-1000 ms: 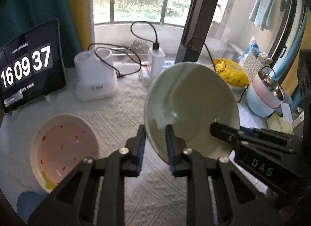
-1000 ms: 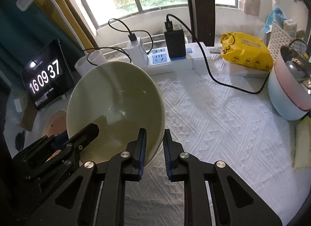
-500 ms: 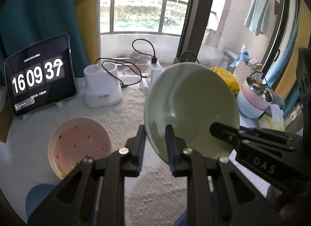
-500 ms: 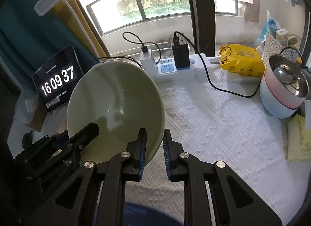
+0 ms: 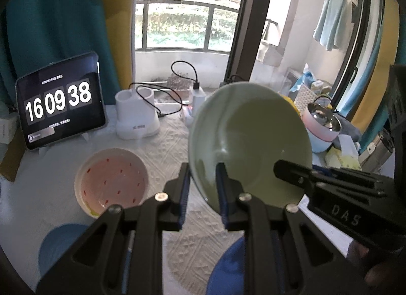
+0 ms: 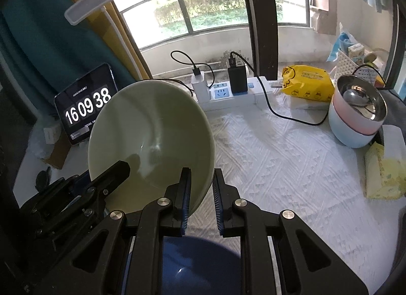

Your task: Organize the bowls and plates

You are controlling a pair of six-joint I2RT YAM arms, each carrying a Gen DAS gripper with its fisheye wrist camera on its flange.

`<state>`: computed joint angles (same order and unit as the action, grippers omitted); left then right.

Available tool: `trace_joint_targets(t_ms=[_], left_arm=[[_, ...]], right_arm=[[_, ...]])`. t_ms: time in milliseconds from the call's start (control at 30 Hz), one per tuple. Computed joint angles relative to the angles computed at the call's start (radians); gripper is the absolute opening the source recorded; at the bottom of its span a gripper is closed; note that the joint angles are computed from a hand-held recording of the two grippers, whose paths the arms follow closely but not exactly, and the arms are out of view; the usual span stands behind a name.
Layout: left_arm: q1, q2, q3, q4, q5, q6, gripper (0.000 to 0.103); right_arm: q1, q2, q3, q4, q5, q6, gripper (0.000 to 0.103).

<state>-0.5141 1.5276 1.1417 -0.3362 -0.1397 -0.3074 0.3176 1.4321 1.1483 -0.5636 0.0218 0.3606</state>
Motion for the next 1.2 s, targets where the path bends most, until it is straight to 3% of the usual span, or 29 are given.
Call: trace_joint_targets(t_ms=[1200], left_arm=[[-0.175, -0.239, -0.204, -0.05, -0.091, -0.073, 0.021]], right_arm=[[0.101, -0.342, -0.253, -0.09, 0.074, 0.128, 0.018]])
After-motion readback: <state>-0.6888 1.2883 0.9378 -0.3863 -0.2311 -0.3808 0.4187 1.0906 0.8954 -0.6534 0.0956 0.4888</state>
